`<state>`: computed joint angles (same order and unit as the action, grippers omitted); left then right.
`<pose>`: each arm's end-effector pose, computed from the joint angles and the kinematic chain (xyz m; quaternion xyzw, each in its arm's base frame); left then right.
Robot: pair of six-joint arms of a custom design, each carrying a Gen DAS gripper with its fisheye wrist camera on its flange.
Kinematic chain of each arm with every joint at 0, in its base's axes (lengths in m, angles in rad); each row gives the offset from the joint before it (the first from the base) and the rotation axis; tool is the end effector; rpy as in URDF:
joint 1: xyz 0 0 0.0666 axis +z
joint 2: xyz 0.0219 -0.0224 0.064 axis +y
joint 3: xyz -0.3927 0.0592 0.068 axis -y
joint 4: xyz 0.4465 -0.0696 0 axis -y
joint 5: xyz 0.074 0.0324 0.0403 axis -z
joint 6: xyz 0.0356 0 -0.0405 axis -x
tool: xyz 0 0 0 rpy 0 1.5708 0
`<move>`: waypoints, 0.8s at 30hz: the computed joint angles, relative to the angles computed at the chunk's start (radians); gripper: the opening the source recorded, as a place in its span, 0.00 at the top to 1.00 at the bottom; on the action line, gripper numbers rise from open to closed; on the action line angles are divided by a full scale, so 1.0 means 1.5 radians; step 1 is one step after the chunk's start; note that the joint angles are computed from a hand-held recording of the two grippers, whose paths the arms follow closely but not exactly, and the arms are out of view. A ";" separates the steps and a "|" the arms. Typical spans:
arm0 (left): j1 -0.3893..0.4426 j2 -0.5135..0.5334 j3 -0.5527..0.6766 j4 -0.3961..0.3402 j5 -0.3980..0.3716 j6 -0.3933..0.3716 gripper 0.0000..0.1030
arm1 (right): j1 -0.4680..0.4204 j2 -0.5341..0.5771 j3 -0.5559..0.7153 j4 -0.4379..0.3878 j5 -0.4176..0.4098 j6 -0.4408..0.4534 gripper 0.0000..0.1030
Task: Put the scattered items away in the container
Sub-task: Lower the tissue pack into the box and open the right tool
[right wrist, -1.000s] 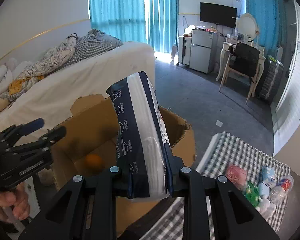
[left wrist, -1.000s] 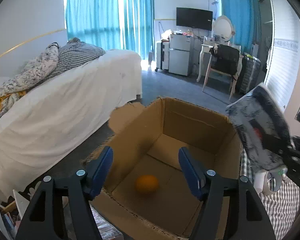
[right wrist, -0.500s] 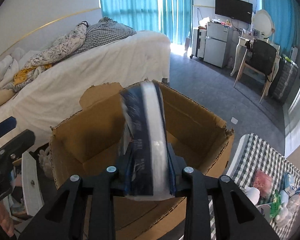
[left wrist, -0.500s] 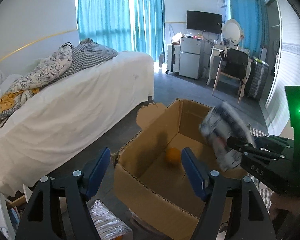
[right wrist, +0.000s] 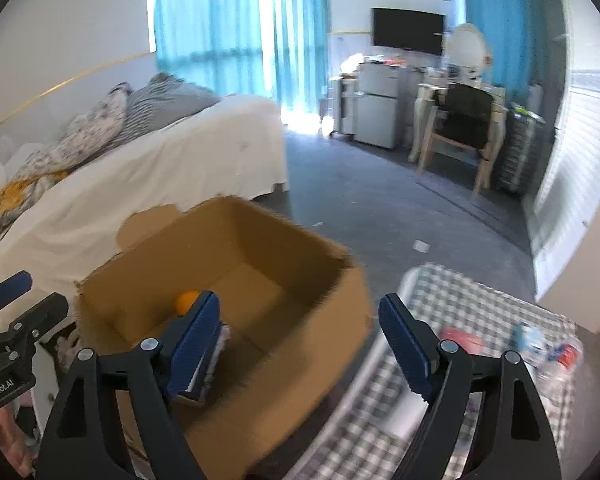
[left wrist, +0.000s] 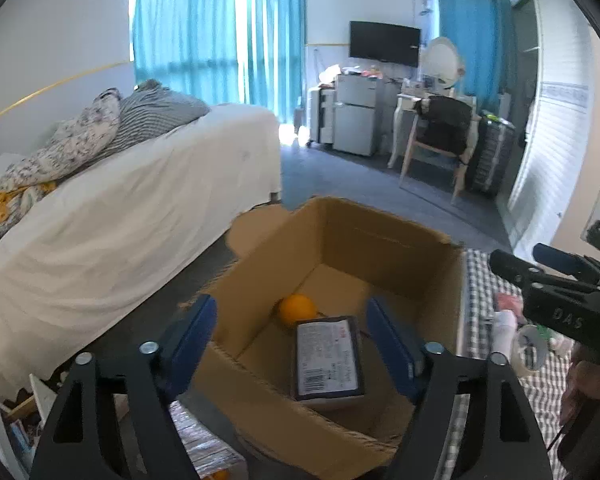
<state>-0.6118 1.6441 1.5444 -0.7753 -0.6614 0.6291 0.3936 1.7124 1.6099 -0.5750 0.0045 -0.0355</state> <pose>0.5265 -0.3431 0.3943 -0.1184 0.8882 0.0609 0.4398 0.6227 0.2580 0.3952 -0.1597 0.8877 0.0900 0.4225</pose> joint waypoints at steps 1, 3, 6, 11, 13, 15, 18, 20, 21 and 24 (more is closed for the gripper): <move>-0.005 0.005 0.006 0.005 0.002 -0.006 0.16 | -0.008 -0.011 -0.011 0.001 0.007 0.000 0.18; -0.012 0.013 0.015 0.017 0.011 -0.017 0.10 | -0.024 -0.030 -0.032 0.003 0.021 -0.003 0.16; -0.025 0.033 0.040 0.026 0.022 -0.034 0.00 | -0.049 -0.058 -0.062 0.010 0.033 -0.012 0.12; -0.053 0.074 0.093 0.024 0.035 -0.052 0.00 | -0.090 -0.094 -0.106 0.011 0.055 -0.014 0.02; -0.063 0.088 0.112 0.019 0.034 -0.054 0.00 | -0.108 -0.103 -0.127 0.012 0.057 -0.008 0.01; -0.072 0.102 0.131 0.009 0.033 -0.052 0.00 | -0.124 -0.109 -0.147 0.012 0.044 -0.010 0.01; -0.085 0.119 0.153 0.000 0.028 -0.047 0.00 | -0.144 -0.101 -0.160 -0.005 0.015 -0.018 0.01; -0.092 0.132 0.170 -0.010 0.023 -0.042 0.00 | -0.153 -0.095 -0.173 -0.012 -0.001 -0.023 0.01; -0.095 0.137 0.176 -0.014 0.022 -0.038 0.00 | -0.157 -0.090 -0.177 -0.014 -0.009 -0.025 0.01; -0.103 0.151 0.187 -0.021 0.026 -0.030 0.00 | -0.166 -0.078 -0.189 -0.011 -0.029 -0.030 0.01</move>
<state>-0.7662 1.8709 1.8246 -0.8063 -0.6224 0.5837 0.1452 1.5953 1.3262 -0.5913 -0.0390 -0.0811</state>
